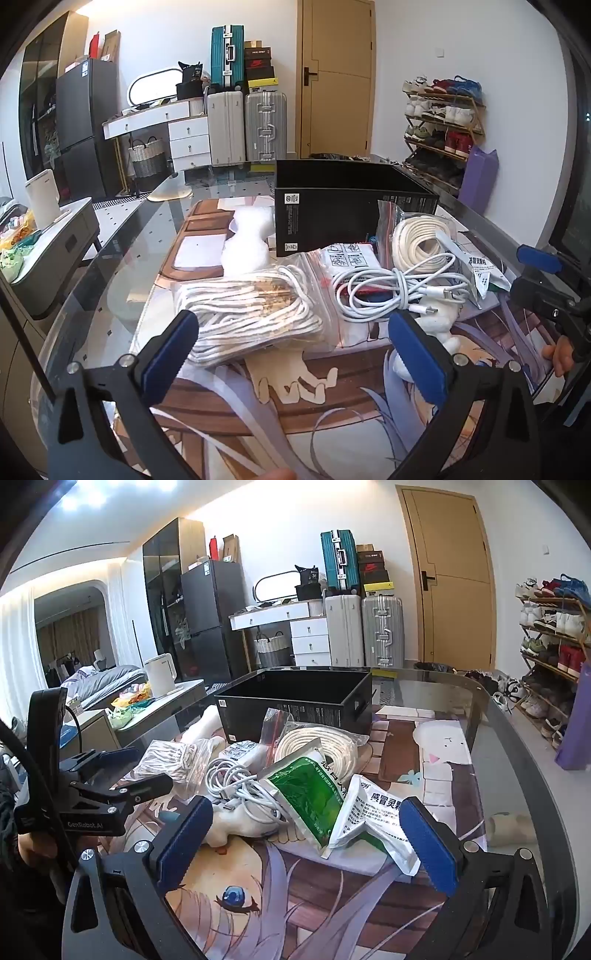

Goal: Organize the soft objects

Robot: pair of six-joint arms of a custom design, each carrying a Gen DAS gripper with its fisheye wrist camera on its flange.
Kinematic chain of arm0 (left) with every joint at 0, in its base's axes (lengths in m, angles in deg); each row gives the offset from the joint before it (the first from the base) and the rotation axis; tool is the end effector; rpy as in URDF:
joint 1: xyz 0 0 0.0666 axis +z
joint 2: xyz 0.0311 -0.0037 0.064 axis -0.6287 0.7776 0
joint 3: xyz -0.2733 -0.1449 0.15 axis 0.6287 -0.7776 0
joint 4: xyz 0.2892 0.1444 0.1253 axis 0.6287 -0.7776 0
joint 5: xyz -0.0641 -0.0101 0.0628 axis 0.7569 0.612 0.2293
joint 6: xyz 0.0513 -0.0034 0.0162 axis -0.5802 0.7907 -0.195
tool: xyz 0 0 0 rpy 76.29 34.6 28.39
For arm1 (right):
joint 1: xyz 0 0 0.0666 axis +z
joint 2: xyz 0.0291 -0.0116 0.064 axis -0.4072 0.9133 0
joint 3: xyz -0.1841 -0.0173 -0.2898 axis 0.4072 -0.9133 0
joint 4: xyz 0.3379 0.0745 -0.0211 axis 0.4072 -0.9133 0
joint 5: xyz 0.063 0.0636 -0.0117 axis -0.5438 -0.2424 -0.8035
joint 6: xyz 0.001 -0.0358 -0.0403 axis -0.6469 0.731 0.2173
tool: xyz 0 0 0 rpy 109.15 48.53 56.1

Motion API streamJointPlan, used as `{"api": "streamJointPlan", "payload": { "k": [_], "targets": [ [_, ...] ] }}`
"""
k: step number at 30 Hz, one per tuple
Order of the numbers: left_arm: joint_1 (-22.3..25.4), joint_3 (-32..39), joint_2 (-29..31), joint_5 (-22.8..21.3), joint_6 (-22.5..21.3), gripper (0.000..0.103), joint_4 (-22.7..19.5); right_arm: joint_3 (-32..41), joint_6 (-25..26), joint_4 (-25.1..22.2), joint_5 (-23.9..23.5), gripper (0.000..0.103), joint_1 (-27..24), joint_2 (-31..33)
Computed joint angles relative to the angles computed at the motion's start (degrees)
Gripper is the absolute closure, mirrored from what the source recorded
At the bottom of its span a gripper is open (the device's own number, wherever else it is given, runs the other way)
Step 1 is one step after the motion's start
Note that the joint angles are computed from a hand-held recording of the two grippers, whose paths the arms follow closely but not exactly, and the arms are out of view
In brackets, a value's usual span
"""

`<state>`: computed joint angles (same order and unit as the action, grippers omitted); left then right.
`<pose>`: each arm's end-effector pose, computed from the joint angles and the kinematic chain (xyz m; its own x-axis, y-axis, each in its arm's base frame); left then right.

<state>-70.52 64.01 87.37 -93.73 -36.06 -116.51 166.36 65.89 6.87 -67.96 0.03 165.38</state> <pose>0.5024 -0.2981 0.3659 -0.5676 0.0972 -0.8175 0.2035 0.9788 -0.0249 0.5057 0.2250 0.3871 -0.4929 -0.0569 -0.8682 -0.3291 0.9359 0.1255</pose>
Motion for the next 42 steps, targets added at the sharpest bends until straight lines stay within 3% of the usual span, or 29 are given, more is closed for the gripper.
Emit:
{"api": "streamJointPlan", "payload": {
  "k": [1, 42],
  "targets": [
    [0.0, 0.1, 0.1, 0.1, -0.1, 0.000, 0.0, 1.2, 0.0, -2.3, -0.3, 0.001, -0.1, 0.4],
    [-0.5, -3.4, -1.8, -0.1, -0.4, 0.000, 4.7, 0.9, 0.5, -1.4, -0.5, 0.001, -0.1, 0.7]
  ]
}}
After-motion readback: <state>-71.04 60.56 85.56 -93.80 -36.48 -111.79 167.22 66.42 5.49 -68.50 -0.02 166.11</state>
